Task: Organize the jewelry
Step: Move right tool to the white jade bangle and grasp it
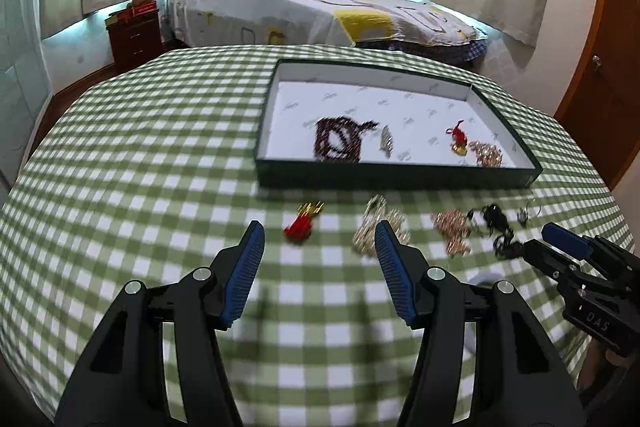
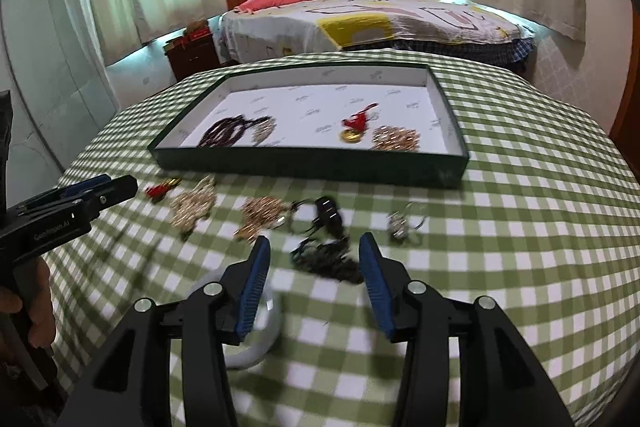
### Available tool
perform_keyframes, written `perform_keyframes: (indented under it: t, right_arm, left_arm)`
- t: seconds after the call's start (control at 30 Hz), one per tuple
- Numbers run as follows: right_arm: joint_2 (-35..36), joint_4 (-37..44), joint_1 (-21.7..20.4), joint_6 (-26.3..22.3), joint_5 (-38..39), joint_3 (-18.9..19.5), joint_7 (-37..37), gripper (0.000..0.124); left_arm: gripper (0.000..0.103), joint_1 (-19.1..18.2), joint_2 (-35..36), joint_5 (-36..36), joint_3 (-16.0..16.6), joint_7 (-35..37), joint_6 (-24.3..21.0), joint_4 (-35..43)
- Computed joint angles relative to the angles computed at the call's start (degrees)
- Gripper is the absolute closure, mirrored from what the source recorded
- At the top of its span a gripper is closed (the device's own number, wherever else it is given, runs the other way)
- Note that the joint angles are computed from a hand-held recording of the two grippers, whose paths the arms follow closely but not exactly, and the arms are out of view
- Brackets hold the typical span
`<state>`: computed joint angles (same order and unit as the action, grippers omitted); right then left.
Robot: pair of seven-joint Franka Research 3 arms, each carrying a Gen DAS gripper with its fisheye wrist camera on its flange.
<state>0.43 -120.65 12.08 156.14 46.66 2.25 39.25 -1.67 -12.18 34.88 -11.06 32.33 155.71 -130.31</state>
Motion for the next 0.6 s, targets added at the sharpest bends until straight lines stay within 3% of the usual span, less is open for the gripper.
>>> perform_keyframes:
  t: [0.27, 0.6]
  right_arm:
    - [-2.87, -4.18, 1.91, 0.03, 4.09, 0.57, -5.60, 0.052]
    - [-3.39, -6.95, 4.32, 2.81, 1.58, 1.00, -6.05, 0.045]
  left_arm:
    - [0.047, 0.58, -6.13, -0.01, -0.54, -2.24, -1.42, -5.98]
    - [0.047, 1.68, -9.11, -1.60, -0.75, -3.05, -0.67, -9.18]
